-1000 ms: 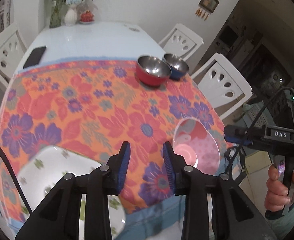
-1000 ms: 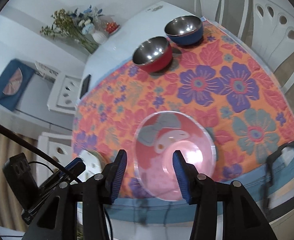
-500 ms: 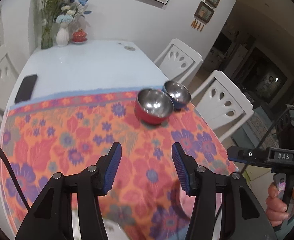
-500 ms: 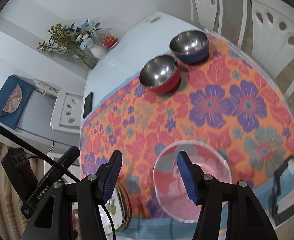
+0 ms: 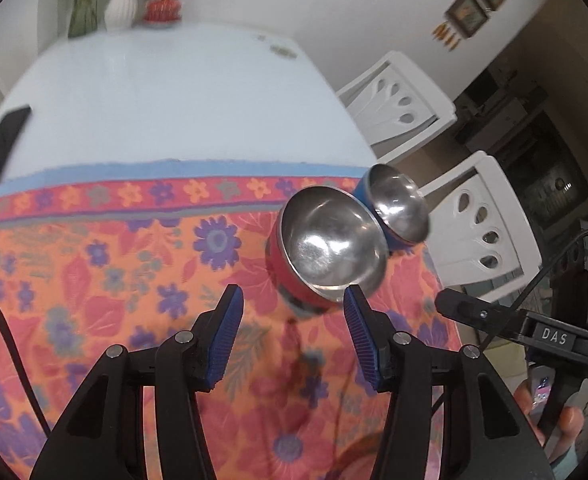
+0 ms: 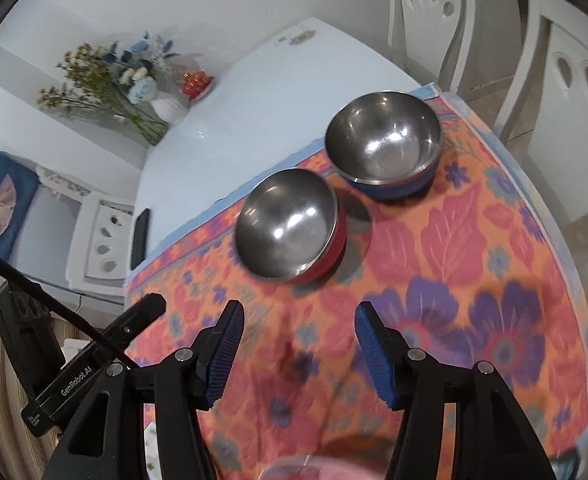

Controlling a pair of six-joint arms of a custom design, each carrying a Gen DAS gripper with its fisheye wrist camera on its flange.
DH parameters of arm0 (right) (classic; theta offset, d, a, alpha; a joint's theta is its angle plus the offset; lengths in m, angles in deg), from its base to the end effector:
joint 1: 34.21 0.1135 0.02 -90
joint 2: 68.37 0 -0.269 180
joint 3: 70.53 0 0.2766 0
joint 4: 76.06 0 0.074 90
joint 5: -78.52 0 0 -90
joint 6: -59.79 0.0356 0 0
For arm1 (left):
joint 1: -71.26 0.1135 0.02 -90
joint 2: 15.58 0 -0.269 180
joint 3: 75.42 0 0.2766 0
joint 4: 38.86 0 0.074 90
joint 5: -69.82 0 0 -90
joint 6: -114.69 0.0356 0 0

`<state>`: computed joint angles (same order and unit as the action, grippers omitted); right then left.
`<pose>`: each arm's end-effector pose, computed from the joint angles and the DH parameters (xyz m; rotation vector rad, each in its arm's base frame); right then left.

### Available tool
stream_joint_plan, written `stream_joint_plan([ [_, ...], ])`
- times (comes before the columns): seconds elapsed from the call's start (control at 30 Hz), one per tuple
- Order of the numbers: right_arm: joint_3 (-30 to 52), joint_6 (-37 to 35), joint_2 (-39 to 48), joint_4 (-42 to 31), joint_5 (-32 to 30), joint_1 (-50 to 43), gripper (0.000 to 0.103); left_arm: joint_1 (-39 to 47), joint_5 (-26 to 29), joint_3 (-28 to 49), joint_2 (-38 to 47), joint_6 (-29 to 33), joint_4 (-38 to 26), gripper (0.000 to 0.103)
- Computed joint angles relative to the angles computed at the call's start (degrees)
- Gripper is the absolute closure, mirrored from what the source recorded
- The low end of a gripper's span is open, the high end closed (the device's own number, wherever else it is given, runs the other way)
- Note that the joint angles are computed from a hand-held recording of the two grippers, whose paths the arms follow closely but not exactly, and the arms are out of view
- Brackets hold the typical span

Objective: Organize plates and bowls
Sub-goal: 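Move both grippers to the red steel bowl, then grasp the rim of the red steel bowl with both grippers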

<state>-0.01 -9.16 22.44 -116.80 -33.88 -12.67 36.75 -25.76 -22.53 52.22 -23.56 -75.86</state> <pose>0.3066 0.1356 0.1930 -0.1504 2.7124 0.7551 0.2106 -0.1406 0.2053 -0.3460 2.5146 -0.4864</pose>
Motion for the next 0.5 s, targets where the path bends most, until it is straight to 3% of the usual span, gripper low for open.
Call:
stream_joint_plan([
  [0.2,8.39,-2.43,13.08,0.16,-0.95,-2.01,0.048,3.88,3.70,4.22,12.86,0.58,6.75,0.055],
  [0.5,15.27,-4.04,24.11,0.85,-3.00,-2.85,0.048,6.21,5.52,8.03,22.45,-0.04,10.75,0.064],
])
